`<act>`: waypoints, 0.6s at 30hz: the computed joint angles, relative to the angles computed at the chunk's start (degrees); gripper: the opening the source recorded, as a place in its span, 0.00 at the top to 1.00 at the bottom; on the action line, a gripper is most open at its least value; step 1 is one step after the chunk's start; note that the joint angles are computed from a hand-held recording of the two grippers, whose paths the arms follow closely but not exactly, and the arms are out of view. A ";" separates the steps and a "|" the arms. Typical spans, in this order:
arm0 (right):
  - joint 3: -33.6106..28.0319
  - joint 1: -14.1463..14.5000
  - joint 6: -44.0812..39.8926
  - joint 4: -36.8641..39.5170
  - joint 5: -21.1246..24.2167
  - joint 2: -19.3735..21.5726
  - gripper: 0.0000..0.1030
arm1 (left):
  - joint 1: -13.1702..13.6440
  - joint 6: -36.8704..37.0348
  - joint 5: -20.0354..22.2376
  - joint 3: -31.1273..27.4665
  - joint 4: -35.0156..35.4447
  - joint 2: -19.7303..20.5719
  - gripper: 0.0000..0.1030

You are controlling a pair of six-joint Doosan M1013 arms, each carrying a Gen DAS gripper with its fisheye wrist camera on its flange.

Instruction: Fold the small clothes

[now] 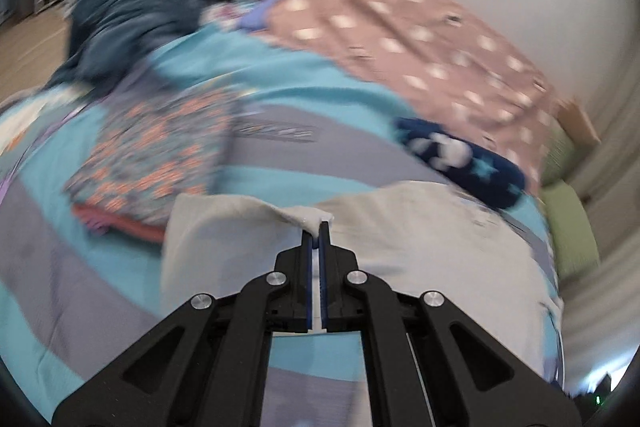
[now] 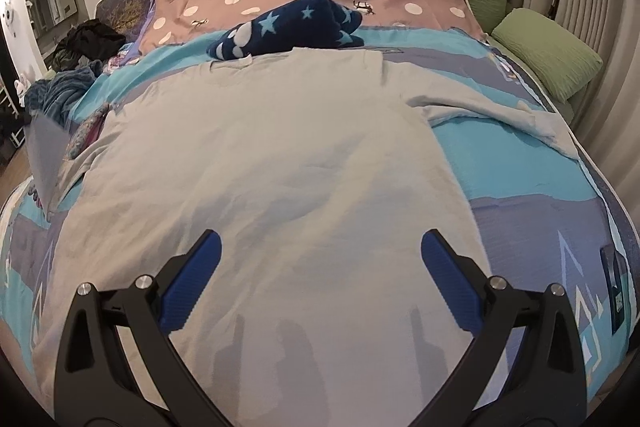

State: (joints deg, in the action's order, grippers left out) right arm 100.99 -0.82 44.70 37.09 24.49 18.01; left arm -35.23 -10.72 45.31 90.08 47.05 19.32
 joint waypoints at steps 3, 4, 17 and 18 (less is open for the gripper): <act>-0.05 -0.54 -1.45 1.45 -0.35 0.04 0.02 | -0.71 6.57 -1.56 -4.33 -0.63 1.89 0.98; -0.11 -0.78 -2.16 2.16 -0.37 0.08 0.02 | -1.07 9.95 -2.59 -6.32 -1.50 2.71 0.98; -10.67 -5.22 -40.00 30.01 27.68 6.51 0.02 | -3.10 45.60 -7.96 -22.77 -22.16 12.32 0.98; -12.54 -4.94 -41.18 29.81 30.13 7.52 0.02 | -3.18 46.96 -7.49 -23.33 -23.29 12.77 0.98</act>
State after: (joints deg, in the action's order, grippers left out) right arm 88.45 -5.75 3.52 66.91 54.63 25.53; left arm -38.41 36.24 37.82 66.75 23.76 32.09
